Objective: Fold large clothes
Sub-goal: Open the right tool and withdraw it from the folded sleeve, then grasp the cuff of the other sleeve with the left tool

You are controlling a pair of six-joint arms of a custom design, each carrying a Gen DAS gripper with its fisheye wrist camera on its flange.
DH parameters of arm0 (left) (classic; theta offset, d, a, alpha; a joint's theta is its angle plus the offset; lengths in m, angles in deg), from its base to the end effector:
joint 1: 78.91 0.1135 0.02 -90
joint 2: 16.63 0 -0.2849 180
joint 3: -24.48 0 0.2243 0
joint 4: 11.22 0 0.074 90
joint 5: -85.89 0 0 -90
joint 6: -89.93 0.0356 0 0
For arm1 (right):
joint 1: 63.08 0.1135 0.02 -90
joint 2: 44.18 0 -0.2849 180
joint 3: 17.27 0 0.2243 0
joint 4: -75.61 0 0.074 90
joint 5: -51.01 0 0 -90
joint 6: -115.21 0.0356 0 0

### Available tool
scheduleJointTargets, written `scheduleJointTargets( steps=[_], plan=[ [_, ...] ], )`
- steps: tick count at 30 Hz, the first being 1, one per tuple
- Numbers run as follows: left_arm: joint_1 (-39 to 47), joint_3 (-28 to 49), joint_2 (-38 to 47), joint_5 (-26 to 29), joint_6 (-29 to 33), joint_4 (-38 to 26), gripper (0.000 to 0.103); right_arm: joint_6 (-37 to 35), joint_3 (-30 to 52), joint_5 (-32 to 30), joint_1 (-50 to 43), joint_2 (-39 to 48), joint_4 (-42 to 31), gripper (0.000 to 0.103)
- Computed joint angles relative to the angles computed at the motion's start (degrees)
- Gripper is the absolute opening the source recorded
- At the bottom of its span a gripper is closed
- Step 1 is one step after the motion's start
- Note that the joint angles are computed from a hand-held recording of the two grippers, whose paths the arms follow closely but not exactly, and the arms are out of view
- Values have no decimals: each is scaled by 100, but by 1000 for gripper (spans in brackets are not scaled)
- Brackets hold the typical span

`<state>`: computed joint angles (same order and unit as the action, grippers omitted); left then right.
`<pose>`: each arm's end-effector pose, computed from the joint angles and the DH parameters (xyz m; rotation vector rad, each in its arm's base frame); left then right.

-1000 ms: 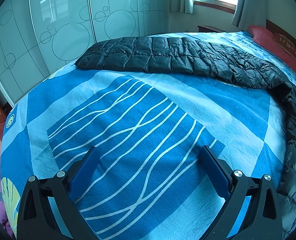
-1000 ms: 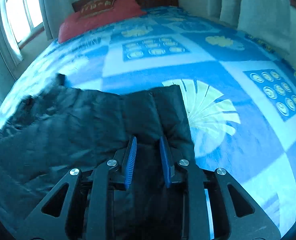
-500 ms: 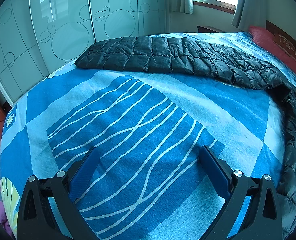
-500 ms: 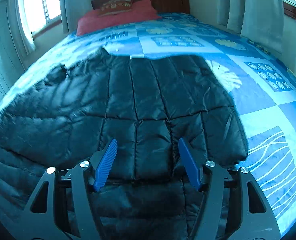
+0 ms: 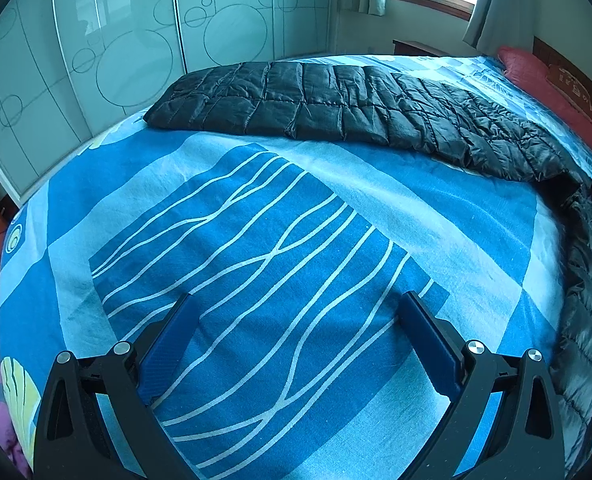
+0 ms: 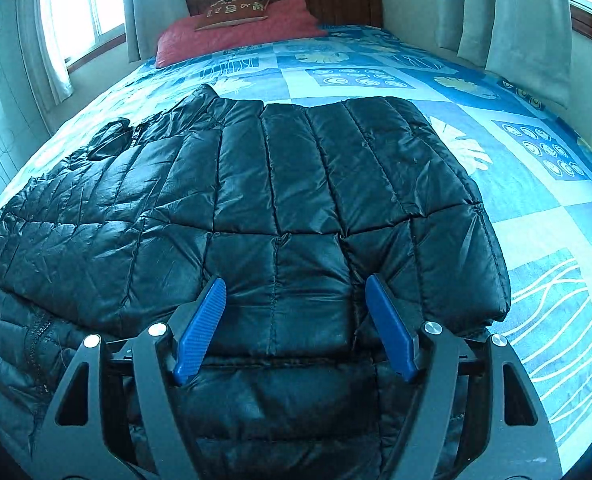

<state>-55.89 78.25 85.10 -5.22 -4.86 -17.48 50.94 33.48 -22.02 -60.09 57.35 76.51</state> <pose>0.2687 0.1149 0.1370 -0.6141 2.4478 0.1532 0.2885 0.0047 0.1363 0.5992 2.3189 -0.1290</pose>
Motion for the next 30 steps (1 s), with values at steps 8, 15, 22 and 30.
scheduleJointTargets(
  steps=[8,15,22,30],
  plan=[
    [1126,1134,654,1668,-193,-153,99,-32,-5,39,19,-28,-18,73],
    [1691,2872,1886,2479,-848,-314,98,-90,-7,87,33,-25,-16,74],
    [1876,3381,2214,2616,-1608,-92,52,-92,12,202,94,-19,-50,74],
    [1779,3683,2317,2636,-1807,-187,13,-96,2,217,105,-27,-43,74]
  ],
)
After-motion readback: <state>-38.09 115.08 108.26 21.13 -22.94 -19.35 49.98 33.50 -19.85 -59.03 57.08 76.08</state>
